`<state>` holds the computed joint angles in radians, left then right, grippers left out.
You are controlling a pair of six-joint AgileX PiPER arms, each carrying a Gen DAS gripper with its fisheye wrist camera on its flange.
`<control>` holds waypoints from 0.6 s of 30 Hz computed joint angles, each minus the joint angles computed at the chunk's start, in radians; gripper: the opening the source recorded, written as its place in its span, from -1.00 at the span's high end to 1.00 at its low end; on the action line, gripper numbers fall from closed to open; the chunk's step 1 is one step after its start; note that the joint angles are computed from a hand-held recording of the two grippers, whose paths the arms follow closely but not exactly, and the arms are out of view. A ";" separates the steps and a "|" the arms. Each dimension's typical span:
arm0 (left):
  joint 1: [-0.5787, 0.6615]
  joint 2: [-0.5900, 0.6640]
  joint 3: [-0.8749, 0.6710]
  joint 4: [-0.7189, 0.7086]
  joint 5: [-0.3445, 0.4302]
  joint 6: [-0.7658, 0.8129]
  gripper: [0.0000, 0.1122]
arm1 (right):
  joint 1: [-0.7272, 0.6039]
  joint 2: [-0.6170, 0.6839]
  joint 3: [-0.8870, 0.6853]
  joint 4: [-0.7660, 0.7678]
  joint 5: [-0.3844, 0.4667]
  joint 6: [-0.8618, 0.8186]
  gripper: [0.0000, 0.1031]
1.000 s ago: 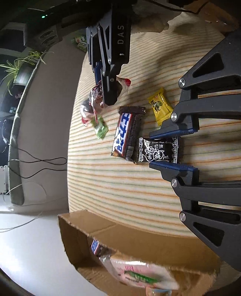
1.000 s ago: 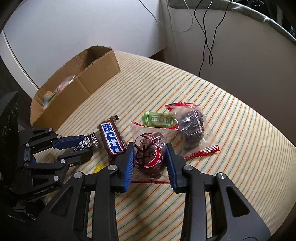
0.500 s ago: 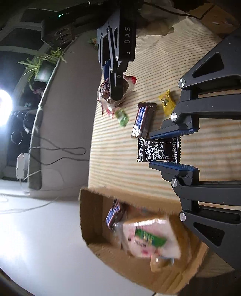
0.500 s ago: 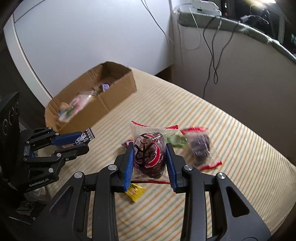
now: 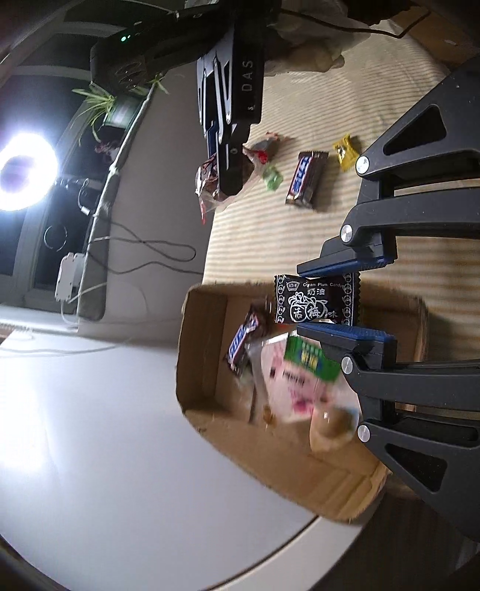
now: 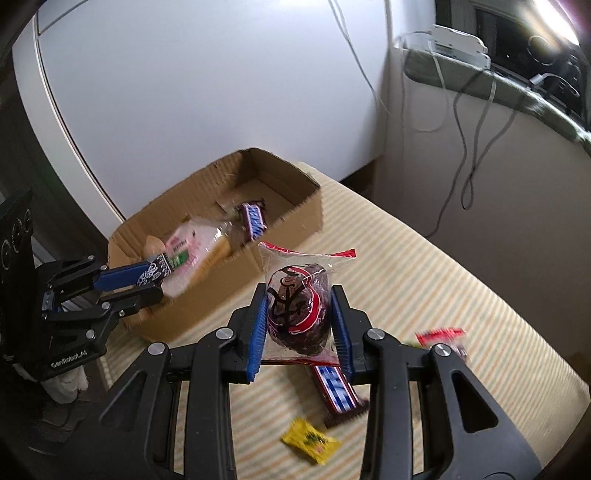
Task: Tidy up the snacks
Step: 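Carry the chocolate bag and black candy into the box and release both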
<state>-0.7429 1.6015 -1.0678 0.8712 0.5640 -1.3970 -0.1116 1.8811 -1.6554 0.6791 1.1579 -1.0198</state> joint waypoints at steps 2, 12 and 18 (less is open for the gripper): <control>0.013 -0.010 0.011 0.001 -0.004 0.002 0.59 | 0.030 0.013 -0.025 -0.007 -0.005 0.022 0.35; 0.063 -0.025 0.040 -0.001 -0.024 0.012 0.59 | 0.160 0.107 -0.176 -0.053 -0.007 0.122 0.35; 0.083 -0.024 0.040 -0.009 -0.038 0.027 0.59 | 0.213 0.181 -0.283 -0.076 0.009 0.176 0.35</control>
<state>-0.6597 1.5779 -1.0274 0.8624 0.5260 -1.3697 0.1016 2.0619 -1.9386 0.6035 1.1668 -0.8436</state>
